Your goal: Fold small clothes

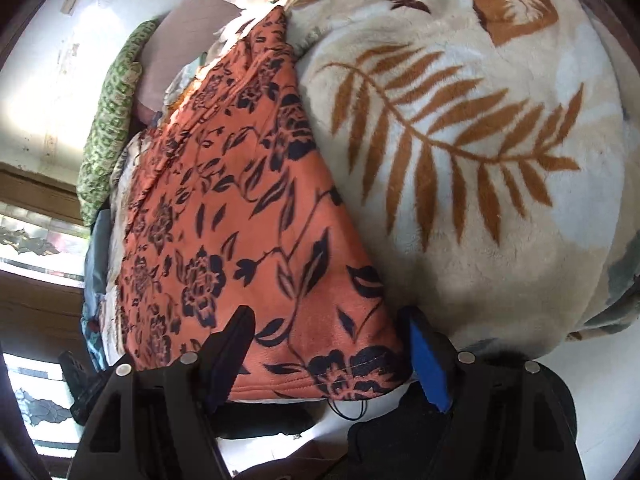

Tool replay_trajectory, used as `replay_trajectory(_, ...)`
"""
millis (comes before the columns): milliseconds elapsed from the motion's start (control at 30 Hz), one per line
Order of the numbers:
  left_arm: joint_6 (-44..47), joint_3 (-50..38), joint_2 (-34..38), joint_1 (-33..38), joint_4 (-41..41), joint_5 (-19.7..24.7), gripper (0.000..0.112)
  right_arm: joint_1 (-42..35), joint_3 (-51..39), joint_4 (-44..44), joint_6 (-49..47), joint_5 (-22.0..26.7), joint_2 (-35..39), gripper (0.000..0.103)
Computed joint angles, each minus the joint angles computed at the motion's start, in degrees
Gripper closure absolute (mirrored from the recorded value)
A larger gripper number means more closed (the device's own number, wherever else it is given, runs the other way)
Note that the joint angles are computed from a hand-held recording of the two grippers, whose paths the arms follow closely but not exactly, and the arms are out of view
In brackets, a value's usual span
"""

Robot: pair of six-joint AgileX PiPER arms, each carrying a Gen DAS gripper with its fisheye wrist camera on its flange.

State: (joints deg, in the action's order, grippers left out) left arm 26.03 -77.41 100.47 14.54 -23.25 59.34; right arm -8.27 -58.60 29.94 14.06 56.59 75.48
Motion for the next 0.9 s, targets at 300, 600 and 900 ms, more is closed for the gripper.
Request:
replay_trajectory(300, 2.68, -0.65, -1.98, 2.78, -4.17, 0.89, 0.105, -1.98, -1.34, 3.94, -1.52, 1.71, -2.13, 0.075)
replay_trajectory(600, -0.17, 0.2, -0.4, 1.06, -1.15, 0.1, 0.046, -2.56, -1.61, -1.97, 2.15, 4.88, -0.38, 0.024)
replay_trajectory(900, 0.27, -0.79, 0.47, 0.0, -0.48, 0.27, 0.106, -3.31, 0.53, 7.31, -4.39, 3.43, 1.94, 0.095)
